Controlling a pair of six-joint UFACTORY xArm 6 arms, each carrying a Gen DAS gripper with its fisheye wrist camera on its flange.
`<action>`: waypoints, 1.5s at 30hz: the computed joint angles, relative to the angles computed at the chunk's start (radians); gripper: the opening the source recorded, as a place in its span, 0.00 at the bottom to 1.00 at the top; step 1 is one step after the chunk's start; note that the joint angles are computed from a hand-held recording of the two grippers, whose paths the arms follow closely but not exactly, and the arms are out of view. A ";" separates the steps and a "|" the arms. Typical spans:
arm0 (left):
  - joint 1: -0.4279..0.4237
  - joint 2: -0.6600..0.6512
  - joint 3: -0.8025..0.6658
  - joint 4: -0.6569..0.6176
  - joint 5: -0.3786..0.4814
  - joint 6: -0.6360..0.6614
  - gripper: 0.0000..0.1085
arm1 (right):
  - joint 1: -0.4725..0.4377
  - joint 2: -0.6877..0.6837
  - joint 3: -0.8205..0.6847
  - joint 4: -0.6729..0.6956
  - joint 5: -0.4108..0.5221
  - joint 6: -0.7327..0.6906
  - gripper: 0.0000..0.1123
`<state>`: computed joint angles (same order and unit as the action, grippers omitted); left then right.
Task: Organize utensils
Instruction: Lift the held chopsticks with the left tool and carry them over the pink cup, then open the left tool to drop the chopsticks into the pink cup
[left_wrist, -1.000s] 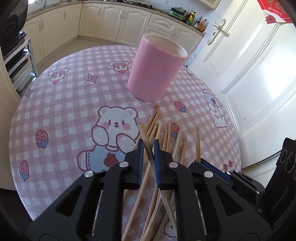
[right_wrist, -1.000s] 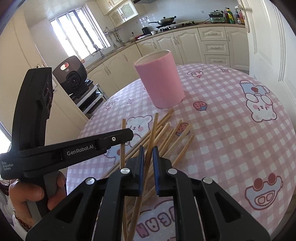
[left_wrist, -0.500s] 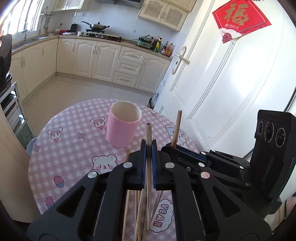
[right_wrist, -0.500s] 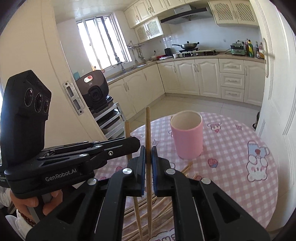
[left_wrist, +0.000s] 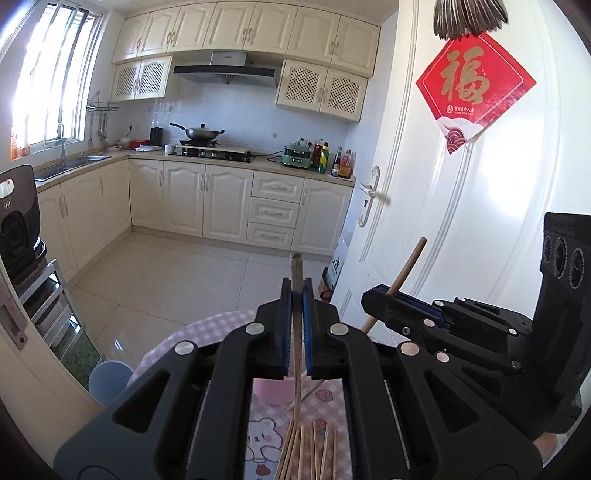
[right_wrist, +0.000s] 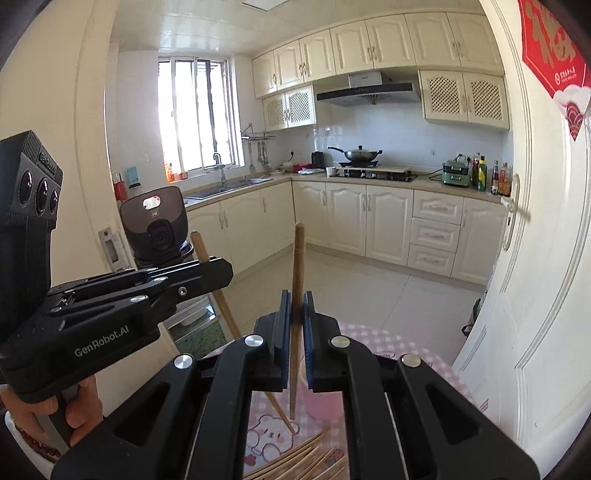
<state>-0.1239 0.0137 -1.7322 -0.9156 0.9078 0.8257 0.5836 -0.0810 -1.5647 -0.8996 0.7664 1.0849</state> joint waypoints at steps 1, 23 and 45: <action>-0.010 0.013 -0.017 0.005 -0.025 -0.011 0.05 | -0.003 0.011 -0.017 -0.012 0.004 0.001 0.04; -0.079 0.107 0.010 0.013 -0.162 -0.004 0.05 | -0.098 0.025 0.060 0.018 -0.072 0.039 0.04; -0.078 0.047 0.112 0.142 -0.196 0.007 0.61 | -0.075 -0.001 0.133 0.058 -0.037 0.084 0.29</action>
<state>-0.2021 0.0611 -1.6204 -0.7731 0.7123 0.8325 0.5087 -0.0824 -1.4314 -0.8412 0.7295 1.1685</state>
